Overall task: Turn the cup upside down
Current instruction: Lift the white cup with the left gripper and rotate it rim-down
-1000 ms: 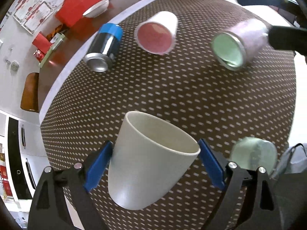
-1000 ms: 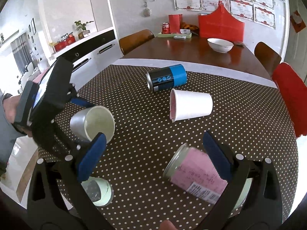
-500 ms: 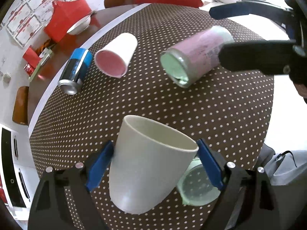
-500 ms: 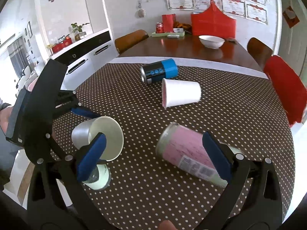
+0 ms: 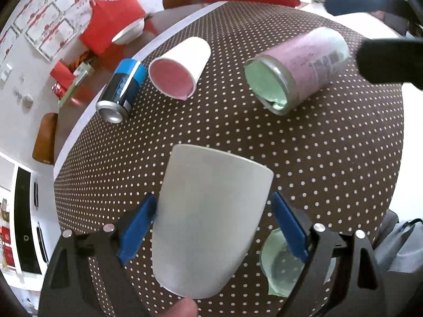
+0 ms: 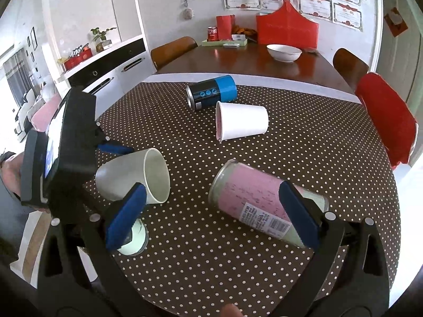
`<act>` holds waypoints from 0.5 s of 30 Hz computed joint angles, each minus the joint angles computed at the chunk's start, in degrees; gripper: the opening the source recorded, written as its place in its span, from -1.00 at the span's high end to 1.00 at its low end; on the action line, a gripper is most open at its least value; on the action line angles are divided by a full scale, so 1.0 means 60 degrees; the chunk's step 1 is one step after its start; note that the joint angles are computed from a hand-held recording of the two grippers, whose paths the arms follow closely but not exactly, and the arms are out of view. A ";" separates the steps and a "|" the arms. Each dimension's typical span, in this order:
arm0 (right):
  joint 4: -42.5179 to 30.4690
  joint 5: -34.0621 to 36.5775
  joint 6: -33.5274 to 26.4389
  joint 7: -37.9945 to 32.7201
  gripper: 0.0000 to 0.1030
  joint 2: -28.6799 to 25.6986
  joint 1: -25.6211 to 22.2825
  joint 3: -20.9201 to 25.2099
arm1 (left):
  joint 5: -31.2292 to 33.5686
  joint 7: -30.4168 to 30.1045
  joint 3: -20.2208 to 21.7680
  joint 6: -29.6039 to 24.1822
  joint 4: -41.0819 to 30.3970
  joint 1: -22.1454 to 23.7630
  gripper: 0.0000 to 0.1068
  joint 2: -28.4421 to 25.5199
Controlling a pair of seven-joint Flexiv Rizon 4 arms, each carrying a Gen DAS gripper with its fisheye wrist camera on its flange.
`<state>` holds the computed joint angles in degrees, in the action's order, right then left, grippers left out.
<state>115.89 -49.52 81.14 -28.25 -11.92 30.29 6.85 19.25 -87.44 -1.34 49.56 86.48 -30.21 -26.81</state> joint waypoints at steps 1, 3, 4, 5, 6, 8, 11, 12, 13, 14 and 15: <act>-0.0035 0.0009 -0.0055 -0.0026 -0.90 -0.0006 0.0014 0.0016 | -0.0014 -0.0012 -0.0015 0.0145 0.0072 0.0022 -0.63 0.0017; -0.0067 -0.0018 -0.0105 -0.0032 -0.90 -0.0002 0.0031 0.0023 | 0.0046 -0.0127 0.0024 0.0549 0.0240 0.0040 -0.67 0.0086; -0.0077 -0.0028 -0.0112 -0.0037 -0.90 0.0003 0.0035 0.0030 | 0.0001 -0.0158 0.0008 0.0826 0.0365 0.0096 -0.70 0.0138; -0.0088 -0.0022 -0.0126 -0.0056 -0.90 0.0005 0.0033 0.0041 | -0.0089 -0.0121 -0.0025 0.0988 0.0451 0.0163 -0.70 0.0170; -0.0103 -0.0033 -0.0177 -0.0057 -0.90 0.0015 0.0047 0.0048 | -0.0211 -0.0102 -0.0065 0.1210 0.0569 0.0238 -0.73 0.0221; -0.0162 0.0013 -0.0260 -0.0109 -0.90 0.0013 0.0051 0.0090 | -0.0483 0.0011 -0.0157 0.1636 0.0775 0.0389 -0.81 0.0300; -0.0248 0.0054 -0.0396 -0.0270 -0.90 -0.0009 0.0064 0.0142 | -0.0931 0.0111 -0.0239 0.2198 0.1157 0.0576 -0.86 0.0471; -0.0289 0.0096 -0.0437 -0.0360 -0.90 -0.0021 0.0065 0.0169 | -0.1019 0.0076 -0.0223 0.2389 0.1283 0.0602 -0.86 0.0542; -0.0331 0.0111 -0.0472 -0.0456 -0.90 -0.0036 0.0072 0.0183 | -0.1111 0.0072 -0.0220 0.2525 0.1381 0.0632 -0.86 0.0592; -0.0388 0.0133 -0.0512 -0.0577 -0.90 -0.0058 0.0081 0.0201 | -0.1178 -0.0085 -0.0159 0.2745 0.1534 0.0642 -0.86 0.0692; -0.0462 0.0162 -0.0554 -0.0712 -0.90 -0.0089 0.0100 0.0225 | -0.1144 -0.0265 -0.0059 0.2909 0.1643 0.0608 -0.86 0.0770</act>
<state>113.11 -48.55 77.81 -32.52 -12.45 30.89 8.20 12.39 -89.03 -1.70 67.01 96.34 -26.57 -22.18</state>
